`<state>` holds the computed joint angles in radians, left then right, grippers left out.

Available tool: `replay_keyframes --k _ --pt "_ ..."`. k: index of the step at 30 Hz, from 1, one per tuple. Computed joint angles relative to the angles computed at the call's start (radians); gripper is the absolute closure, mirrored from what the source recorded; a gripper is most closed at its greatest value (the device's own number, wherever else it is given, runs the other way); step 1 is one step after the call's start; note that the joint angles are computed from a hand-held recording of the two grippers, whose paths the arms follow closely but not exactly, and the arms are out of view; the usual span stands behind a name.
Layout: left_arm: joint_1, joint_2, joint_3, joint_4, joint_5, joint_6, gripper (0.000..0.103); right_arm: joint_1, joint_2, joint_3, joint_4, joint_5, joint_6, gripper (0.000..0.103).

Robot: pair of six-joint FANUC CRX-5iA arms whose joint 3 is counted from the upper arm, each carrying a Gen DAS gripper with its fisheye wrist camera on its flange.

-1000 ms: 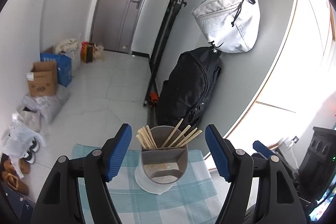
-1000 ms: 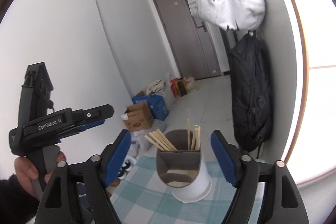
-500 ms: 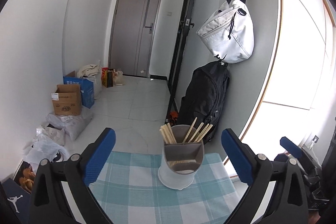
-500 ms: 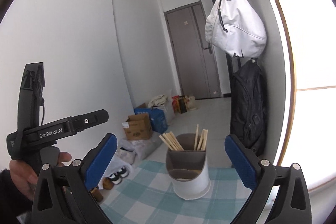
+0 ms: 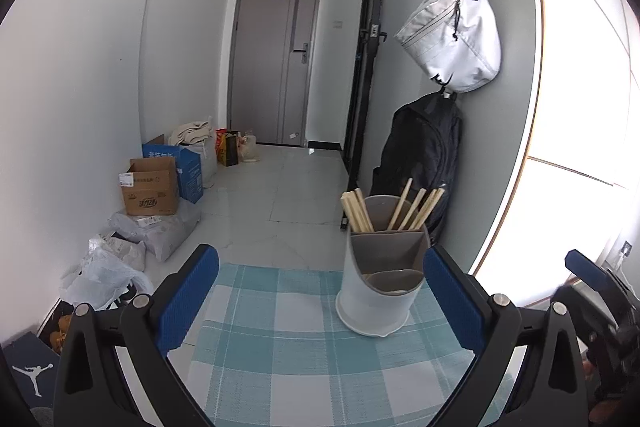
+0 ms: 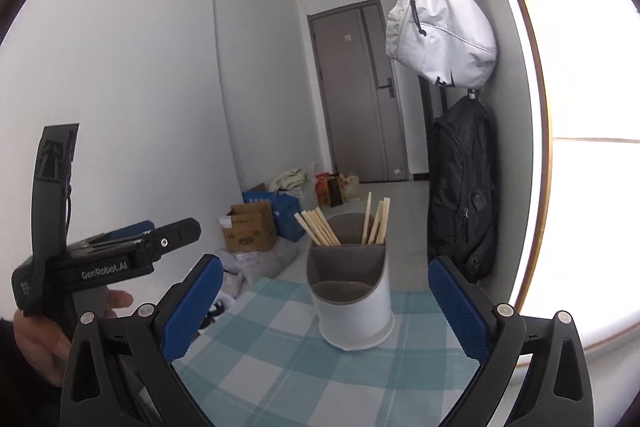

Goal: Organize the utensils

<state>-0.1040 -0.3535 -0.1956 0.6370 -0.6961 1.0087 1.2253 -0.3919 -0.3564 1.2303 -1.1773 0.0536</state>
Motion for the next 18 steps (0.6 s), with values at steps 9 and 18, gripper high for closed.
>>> replay_keyframes --k 9,18 --pt "-0.015 0.009 -0.007 -0.04 -0.001 0.032 0.003 -0.021 -0.006 -0.022 -0.047 0.048 0.001 0.0" --pt "-0.015 0.007 -0.009 -0.05 0.008 0.049 0.003 -0.034 -0.015 -0.038 -0.032 0.061 -0.037 0.0"
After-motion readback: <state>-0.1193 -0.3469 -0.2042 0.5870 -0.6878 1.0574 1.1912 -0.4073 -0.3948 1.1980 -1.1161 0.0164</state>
